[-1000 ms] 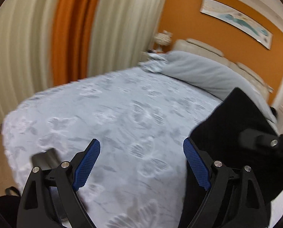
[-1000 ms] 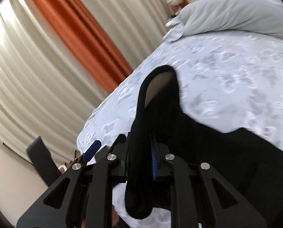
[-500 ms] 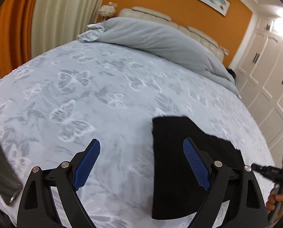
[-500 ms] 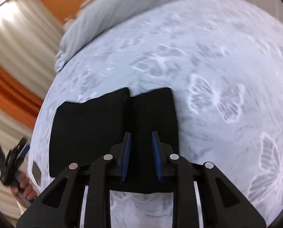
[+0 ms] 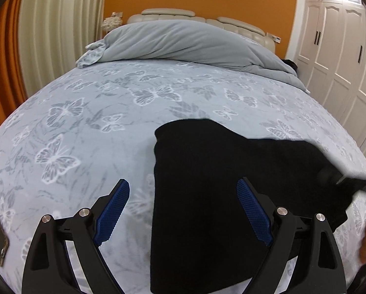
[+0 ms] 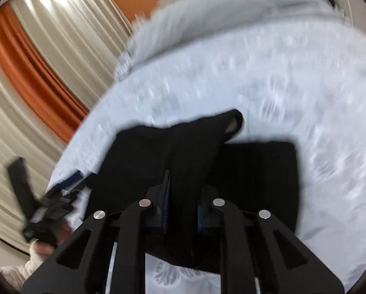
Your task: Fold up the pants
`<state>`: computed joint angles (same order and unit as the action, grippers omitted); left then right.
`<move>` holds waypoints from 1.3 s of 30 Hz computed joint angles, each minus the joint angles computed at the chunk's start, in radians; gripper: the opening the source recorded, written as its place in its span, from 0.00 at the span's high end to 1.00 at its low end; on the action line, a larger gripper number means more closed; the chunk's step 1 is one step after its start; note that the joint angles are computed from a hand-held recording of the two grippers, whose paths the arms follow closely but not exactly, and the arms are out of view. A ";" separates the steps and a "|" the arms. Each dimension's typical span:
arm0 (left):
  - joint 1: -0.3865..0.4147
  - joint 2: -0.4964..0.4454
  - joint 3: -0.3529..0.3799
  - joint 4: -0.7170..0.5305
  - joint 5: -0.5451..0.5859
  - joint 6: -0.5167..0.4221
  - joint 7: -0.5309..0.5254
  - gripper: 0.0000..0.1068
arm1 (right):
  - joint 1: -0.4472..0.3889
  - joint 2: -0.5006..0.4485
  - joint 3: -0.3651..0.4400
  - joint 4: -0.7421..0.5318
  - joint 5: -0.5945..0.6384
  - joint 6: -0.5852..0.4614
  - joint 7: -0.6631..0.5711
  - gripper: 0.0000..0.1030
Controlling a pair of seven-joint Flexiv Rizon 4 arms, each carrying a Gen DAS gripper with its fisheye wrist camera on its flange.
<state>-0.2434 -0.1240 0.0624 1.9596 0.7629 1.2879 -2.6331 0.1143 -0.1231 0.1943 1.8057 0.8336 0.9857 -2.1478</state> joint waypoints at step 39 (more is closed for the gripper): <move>0.048 0.012 -0.014 -0.023 -0.025 -0.198 -0.004 0.18 | 0.176 -0.324 0.067 -0.163 -0.550 0.105 0.379 0.95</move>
<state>-0.1957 -0.1116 0.0486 1.9370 0.7377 1.0897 -2.6367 0.2899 -0.4468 0.2613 1.6426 0.2839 1.0908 -1.7688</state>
